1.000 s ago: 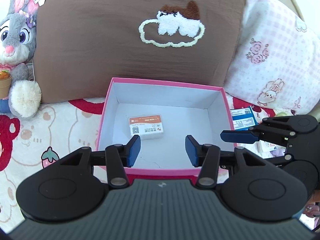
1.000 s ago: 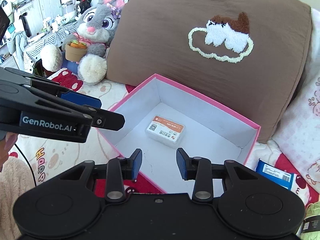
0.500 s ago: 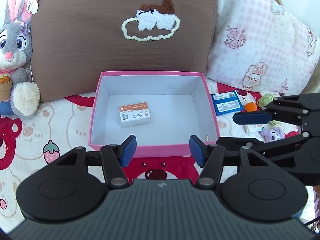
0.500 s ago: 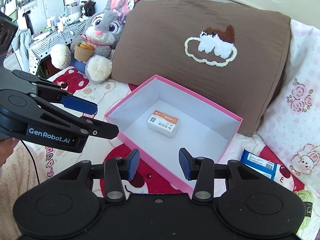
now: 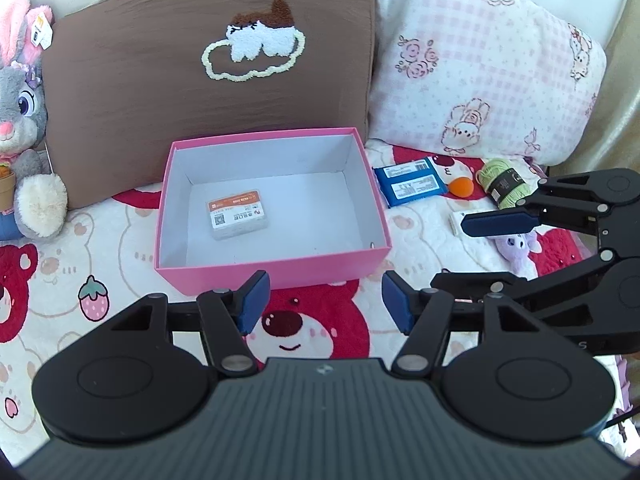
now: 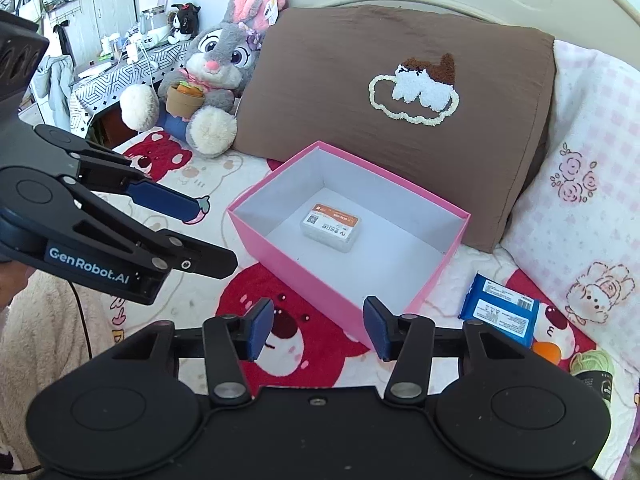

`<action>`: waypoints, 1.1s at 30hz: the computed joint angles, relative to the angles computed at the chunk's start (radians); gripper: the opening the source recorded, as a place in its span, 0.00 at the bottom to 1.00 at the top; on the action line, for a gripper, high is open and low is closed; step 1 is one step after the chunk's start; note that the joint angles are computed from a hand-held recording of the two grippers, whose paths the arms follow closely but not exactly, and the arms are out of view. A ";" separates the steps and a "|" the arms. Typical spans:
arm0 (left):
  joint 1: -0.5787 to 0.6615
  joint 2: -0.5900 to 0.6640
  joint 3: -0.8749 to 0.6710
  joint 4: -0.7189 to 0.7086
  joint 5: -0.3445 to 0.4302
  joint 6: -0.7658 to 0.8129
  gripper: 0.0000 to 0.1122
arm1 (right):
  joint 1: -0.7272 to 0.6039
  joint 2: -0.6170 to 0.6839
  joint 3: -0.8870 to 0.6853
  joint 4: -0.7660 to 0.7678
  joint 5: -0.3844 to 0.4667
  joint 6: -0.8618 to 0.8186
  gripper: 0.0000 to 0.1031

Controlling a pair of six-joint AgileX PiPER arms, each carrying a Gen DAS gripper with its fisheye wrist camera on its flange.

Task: Organize objects
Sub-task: 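Raise the left tool out of the pink box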

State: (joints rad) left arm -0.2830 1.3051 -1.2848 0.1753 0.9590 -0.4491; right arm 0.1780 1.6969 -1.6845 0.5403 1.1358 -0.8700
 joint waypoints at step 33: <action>-0.262 0.263 -0.212 -0.119 0.070 0.014 0.66 | -0.405 -0.154 0.241 -0.001 0.047 -0.213 0.83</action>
